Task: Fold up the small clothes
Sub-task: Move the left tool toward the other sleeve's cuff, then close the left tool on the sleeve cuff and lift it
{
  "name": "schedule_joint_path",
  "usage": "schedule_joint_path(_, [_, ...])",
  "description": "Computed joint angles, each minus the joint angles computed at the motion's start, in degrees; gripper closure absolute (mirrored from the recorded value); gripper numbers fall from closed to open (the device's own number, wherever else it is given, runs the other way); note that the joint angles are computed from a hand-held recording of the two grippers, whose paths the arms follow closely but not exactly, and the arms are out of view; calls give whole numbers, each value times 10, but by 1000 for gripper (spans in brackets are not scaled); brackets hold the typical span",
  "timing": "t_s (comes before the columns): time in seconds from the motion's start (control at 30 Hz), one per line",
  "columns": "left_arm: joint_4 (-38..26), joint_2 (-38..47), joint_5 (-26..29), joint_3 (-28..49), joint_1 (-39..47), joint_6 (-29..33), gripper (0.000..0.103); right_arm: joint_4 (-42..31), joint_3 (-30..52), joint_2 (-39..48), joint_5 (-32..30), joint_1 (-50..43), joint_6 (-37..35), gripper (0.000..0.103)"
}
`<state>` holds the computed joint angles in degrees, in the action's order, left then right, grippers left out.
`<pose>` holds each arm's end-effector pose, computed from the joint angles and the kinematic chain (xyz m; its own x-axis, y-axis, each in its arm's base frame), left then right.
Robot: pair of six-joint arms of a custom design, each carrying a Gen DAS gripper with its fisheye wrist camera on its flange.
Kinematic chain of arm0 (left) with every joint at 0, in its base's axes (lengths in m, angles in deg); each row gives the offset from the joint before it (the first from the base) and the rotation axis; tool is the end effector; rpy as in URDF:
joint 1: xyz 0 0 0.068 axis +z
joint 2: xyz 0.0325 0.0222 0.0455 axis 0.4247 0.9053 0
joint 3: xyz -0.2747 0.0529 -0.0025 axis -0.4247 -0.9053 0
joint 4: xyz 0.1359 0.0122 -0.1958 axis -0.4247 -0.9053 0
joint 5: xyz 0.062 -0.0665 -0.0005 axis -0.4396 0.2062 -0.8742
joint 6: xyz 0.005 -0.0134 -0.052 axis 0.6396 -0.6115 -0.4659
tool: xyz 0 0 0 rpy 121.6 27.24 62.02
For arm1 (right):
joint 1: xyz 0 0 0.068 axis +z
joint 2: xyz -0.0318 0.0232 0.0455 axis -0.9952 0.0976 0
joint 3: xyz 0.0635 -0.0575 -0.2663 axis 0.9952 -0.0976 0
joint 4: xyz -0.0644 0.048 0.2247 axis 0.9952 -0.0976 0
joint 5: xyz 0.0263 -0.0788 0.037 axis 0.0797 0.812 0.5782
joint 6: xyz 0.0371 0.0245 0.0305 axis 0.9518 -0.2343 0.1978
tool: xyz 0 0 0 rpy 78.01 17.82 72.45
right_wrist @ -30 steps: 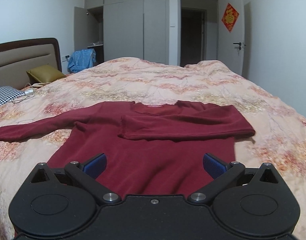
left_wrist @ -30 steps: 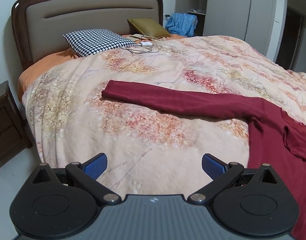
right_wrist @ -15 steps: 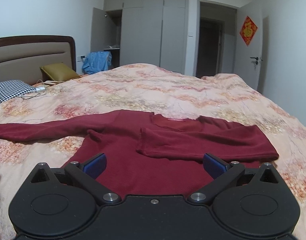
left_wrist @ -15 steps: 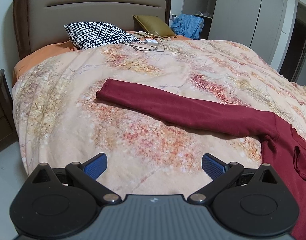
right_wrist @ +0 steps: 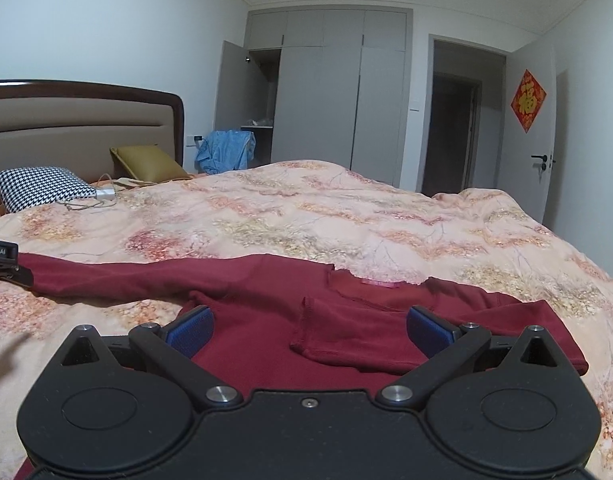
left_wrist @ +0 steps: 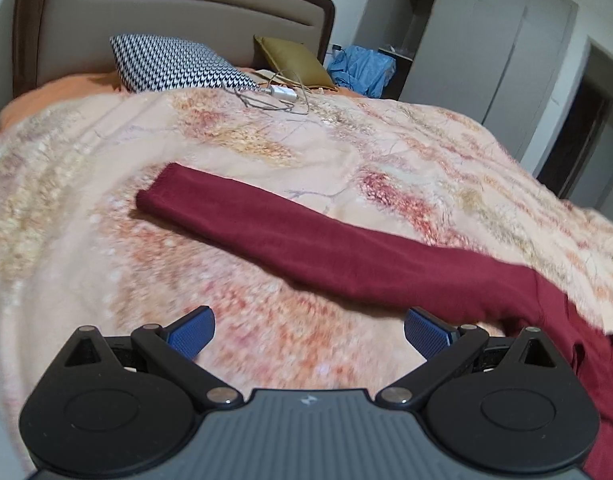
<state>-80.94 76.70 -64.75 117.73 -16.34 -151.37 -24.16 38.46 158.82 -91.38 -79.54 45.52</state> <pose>0.1733 -0.1176 0.2154 -0.3151 -0.6027 -0.7332 -0.6685 0.6893 -0.2792 0.2449 0.0304 0.1953 -0.2728 -0.1716 -0.9466 -0.3781 0.9239 -0.0585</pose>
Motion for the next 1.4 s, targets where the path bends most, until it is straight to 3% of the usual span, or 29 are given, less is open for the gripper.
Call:
schedule_joint_path(0.1, [59, 3, 23, -26, 66, 22, 0, 13, 0, 16, -13, -13, 7, 1])
schedule_joint_path(0.2, [44, 34, 3, -16, 113, 10, 0, 23, -5, 27, -21, -23, 4, 1])
schedule_joint_path(0.37, [82, 37, -12, -36, 181, 18, 2, 29, -8, 43, -20, -33, -5, 1])
schedule_joint_path(0.57, [124, 13, -33, -74, 224, -3, 26, 36, -9, 60, -18, -31, -3, 1])
schedule_joint_path(0.63, [134, 15, -32, -77, 239, 16, 52, 41, -13, 60, -19, -29, -4, 1])
schedule_joint_path(0.83, [203, 1, -14, -93, 276, 72, 93, 36, -20, 52, -18, -24, -7, 1])
schedule_joint_path(0.97, [213, -12, -34, -72, 269, 114, 98, 37, -25, 42, -19, -31, -4, 1])
schedule_joint_path(1.2, [247, -6, -123, 27, 180, 273, 98, 14, -17, 23, -48, -83, 8, 1])
schedule_joint_path(1.3, [324, 32, -152, 83, 122, 391, 98, -1, -9, 19, -40, -106, 10, 1])
schedule_joint_path(1.4, [434, 90, -144, 146, 74, 530, 98, -11, 2, 24, -55, -145, 14, 1])
